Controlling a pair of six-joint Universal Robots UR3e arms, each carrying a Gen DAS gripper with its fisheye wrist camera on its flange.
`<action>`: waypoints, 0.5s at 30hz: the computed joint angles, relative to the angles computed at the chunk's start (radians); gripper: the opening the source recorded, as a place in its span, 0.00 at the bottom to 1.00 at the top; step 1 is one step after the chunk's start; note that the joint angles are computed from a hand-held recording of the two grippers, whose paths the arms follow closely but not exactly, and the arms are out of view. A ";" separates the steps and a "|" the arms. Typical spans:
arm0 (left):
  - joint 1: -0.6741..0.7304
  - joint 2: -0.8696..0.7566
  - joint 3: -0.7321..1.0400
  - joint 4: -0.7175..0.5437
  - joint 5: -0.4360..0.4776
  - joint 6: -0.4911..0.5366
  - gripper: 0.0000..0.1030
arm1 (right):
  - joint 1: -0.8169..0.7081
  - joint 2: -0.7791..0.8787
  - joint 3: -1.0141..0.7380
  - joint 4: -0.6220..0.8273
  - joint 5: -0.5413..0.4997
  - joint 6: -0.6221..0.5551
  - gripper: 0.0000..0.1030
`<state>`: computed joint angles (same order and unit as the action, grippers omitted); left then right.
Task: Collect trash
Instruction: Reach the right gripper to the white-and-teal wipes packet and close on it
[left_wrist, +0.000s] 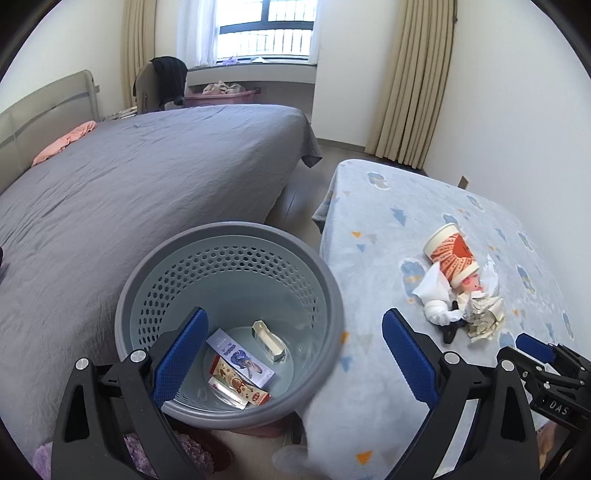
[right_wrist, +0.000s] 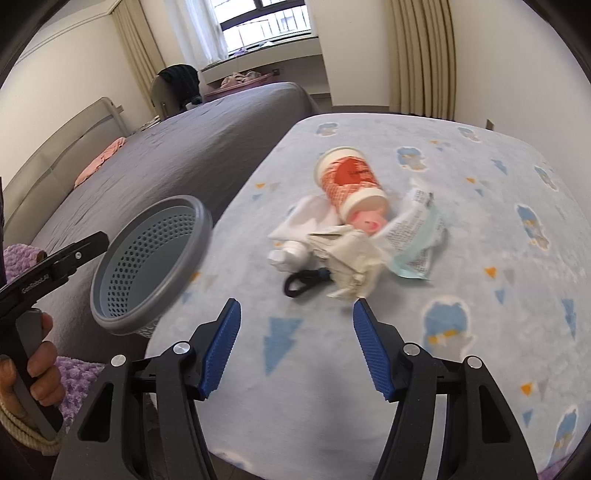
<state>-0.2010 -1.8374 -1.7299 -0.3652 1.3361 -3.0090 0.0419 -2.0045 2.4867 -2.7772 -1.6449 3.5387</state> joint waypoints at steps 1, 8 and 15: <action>-0.007 0.005 -0.003 0.000 0.003 -0.002 0.91 | -0.024 -0.038 0.018 0.020 0.008 -0.013 0.59; -0.075 0.003 0.008 -0.009 0.043 -0.046 0.91 | -0.224 -0.348 0.113 0.210 0.088 -0.126 0.65; -0.156 -0.035 0.049 -0.015 0.092 -0.081 0.91 | -0.550 -0.718 0.143 0.574 0.281 -0.341 0.67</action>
<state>-0.3574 -1.8720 -1.6807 -0.3800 1.4279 -3.0898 -0.5083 -2.7222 2.6294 -2.2029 -1.3639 3.1973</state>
